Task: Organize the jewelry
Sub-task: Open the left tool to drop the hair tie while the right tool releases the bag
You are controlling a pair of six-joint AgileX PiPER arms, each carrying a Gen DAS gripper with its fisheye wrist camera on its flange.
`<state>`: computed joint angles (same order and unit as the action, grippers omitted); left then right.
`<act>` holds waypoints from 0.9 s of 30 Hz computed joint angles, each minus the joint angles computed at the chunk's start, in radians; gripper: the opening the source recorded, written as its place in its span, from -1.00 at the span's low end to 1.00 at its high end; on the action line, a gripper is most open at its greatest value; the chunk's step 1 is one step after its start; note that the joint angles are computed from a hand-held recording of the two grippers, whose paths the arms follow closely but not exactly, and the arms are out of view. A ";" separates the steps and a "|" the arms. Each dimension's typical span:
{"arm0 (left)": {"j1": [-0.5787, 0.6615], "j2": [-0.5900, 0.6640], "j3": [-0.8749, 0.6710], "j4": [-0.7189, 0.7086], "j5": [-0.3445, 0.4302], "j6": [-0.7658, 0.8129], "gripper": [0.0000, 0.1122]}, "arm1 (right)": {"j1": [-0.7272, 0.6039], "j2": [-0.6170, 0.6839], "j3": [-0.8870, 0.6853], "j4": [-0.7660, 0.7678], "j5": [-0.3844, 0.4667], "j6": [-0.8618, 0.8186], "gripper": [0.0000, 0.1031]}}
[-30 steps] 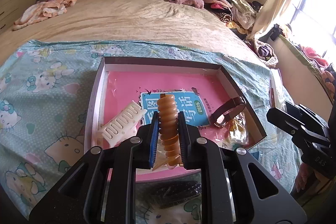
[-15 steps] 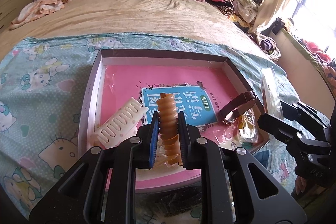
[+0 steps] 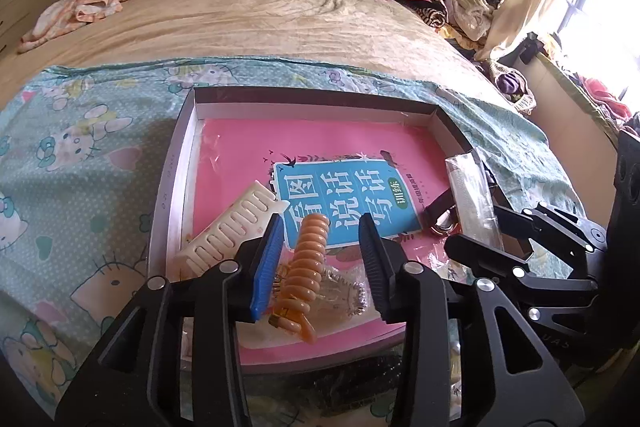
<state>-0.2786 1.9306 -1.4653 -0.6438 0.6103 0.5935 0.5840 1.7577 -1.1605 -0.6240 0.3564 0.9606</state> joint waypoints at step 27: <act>0.050 -0.128 0.109 -0.072 -0.019 0.059 0.24 | 0.033 -0.072 0.068 -0.127 0.028 0.188 0.33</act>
